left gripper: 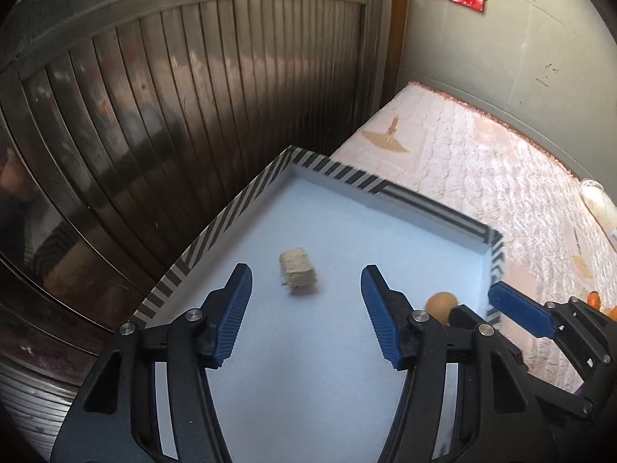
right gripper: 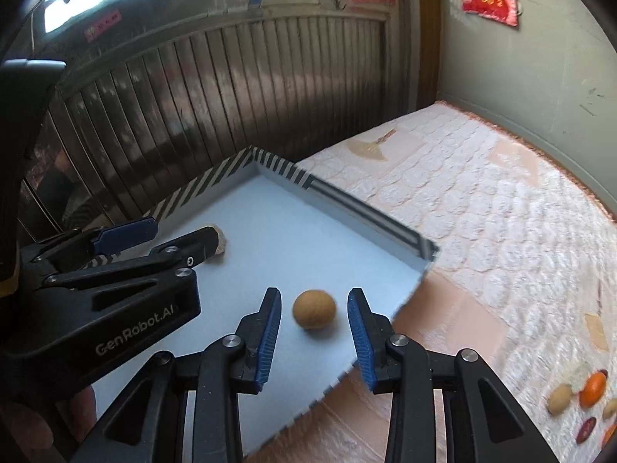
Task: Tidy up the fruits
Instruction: 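Move both open tools back over the remaining fruits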
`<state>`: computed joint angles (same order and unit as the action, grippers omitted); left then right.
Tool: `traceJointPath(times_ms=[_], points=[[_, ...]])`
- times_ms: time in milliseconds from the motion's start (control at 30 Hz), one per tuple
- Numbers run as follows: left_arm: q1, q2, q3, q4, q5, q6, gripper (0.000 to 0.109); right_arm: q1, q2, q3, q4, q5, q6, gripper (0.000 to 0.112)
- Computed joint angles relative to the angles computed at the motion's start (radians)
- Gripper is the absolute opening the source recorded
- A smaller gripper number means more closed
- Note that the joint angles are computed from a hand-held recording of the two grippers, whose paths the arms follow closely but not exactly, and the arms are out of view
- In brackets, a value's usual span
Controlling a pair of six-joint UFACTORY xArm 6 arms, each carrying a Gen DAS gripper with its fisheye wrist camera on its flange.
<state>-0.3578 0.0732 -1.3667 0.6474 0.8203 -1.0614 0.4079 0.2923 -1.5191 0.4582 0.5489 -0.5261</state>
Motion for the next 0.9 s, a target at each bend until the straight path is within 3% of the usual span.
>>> traceJointPath(times_ms=[133, 467, 900], points=[[-0.024, -0.010, -0.001, 0.022, -0.009, -0.010, 0.059, -0.014, -0.054, 0.066, 0.010, -0.055, 0.014, 0.043], [-0.102, 0.010, -0.047, 0.060, -0.012, -0.016, 0.059, -0.056, -0.169, 0.203, -0.005, -0.122, 0.057, 0.043], [-0.224, 0.168, -0.229, -0.037, -0.046, 0.130, 0.059, -0.203, -0.362, 0.433, -0.117, -0.178, 0.180, 0.045]])
